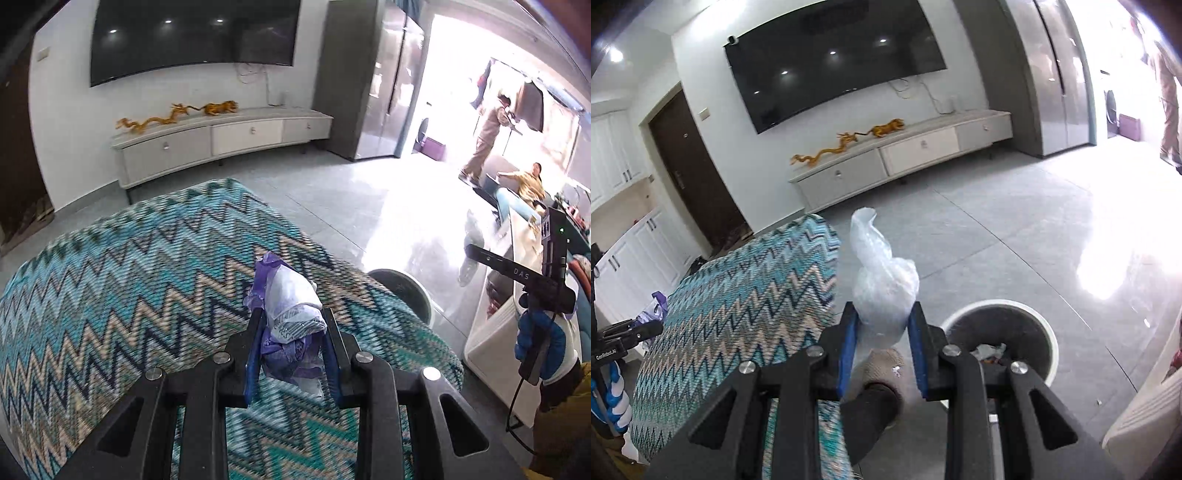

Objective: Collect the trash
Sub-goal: 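Carry the wrapper and tissue over the bin and open both tools, then move both open tools back over the ottoman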

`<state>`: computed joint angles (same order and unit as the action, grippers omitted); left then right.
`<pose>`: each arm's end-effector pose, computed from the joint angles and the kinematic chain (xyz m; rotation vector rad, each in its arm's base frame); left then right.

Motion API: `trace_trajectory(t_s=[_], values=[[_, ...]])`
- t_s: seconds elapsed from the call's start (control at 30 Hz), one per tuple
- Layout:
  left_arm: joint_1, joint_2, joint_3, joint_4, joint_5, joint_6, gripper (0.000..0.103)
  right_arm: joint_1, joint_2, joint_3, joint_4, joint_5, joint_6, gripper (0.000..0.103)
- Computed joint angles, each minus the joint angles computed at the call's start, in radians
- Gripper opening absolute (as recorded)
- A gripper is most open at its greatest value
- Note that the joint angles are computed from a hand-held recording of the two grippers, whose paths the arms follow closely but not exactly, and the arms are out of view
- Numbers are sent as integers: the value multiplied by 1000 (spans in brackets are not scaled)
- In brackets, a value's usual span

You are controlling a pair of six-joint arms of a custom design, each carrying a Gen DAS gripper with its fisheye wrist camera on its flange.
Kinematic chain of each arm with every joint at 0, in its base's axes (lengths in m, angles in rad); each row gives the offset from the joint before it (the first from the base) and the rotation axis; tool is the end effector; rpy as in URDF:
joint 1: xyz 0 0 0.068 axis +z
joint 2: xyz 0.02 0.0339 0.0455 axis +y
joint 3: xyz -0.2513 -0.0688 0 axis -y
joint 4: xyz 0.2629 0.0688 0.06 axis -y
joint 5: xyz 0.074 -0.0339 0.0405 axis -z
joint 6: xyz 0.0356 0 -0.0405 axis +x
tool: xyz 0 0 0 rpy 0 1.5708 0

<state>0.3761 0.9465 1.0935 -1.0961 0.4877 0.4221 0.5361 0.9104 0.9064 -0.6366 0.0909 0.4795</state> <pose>0.1789 0.0527 0.3295 0.2448 2.3735 -0.2483 0.1880 0.1079 0.3055 -0.0123 2.2475 0.4590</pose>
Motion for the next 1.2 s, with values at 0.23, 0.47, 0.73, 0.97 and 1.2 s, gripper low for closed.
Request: trace_trajectory(t_s=[0.23, 0.47, 0.73, 0.97, 1.2], values=[[-549, 164, 56, 165, -263, -258, 27, -248, -70, -171, 23, -156, -25, 25], [-799, 512, 251, 247, -340, -386, 28, -358, 75, -228, 142, -236, -87, 26], [-855, 838, 445, 323, -345, -465, 29, -398, 373, -166, 282, -263, -123, 28], [-831, 973, 532, 367, -307, -518, 62, -397, 580, -91, 325, -235, -152, 34], [-815, 957, 508, 394, -266, -528, 64, -414, 649, -76, 343, -218, -156, 49]])
